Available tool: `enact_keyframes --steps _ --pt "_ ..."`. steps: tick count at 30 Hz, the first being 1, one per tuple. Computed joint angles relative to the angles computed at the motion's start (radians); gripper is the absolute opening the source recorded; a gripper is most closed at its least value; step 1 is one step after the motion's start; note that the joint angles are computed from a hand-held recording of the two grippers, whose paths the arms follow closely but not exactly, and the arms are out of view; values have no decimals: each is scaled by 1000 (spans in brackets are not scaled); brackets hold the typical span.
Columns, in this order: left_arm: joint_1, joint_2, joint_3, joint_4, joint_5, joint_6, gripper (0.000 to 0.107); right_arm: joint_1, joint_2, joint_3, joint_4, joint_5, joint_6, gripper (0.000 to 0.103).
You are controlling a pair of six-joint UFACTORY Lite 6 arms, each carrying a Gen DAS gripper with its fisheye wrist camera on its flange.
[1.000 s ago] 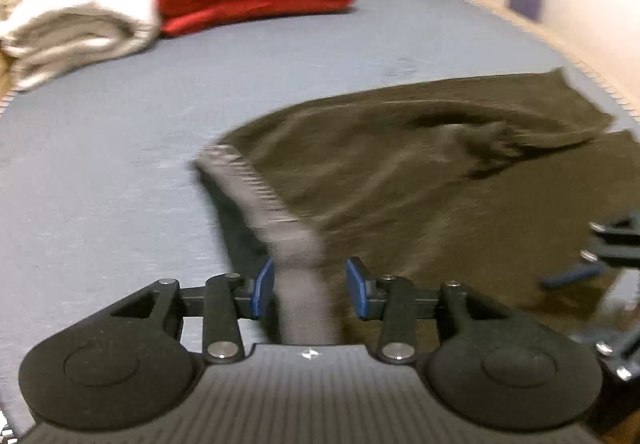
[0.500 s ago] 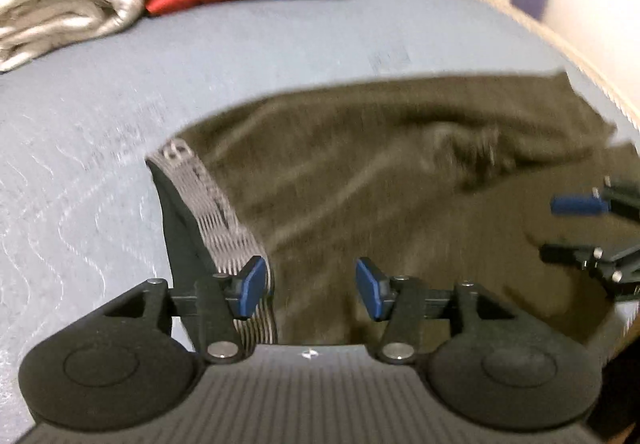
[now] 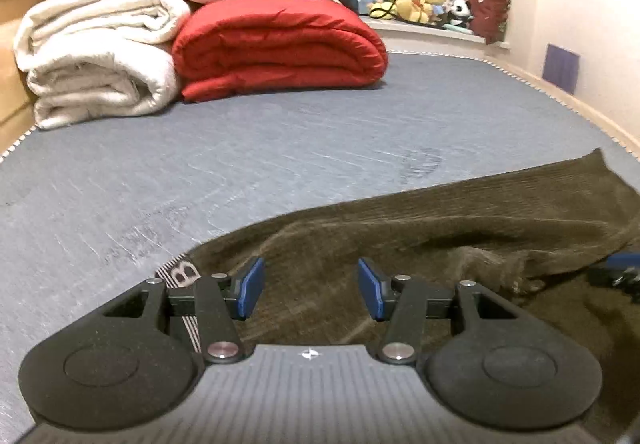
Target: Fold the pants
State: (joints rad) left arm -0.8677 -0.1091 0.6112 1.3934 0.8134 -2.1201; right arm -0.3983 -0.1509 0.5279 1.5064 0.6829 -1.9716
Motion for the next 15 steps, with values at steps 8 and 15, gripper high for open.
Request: enact_keyframes --steps 8,15 --pt "208 27 7 143 -154 24 4 -71 155 254 54 51 -6 43" --pt "484 192 85 514 -298 -161 6 -168 319 502 1 164 40 31"
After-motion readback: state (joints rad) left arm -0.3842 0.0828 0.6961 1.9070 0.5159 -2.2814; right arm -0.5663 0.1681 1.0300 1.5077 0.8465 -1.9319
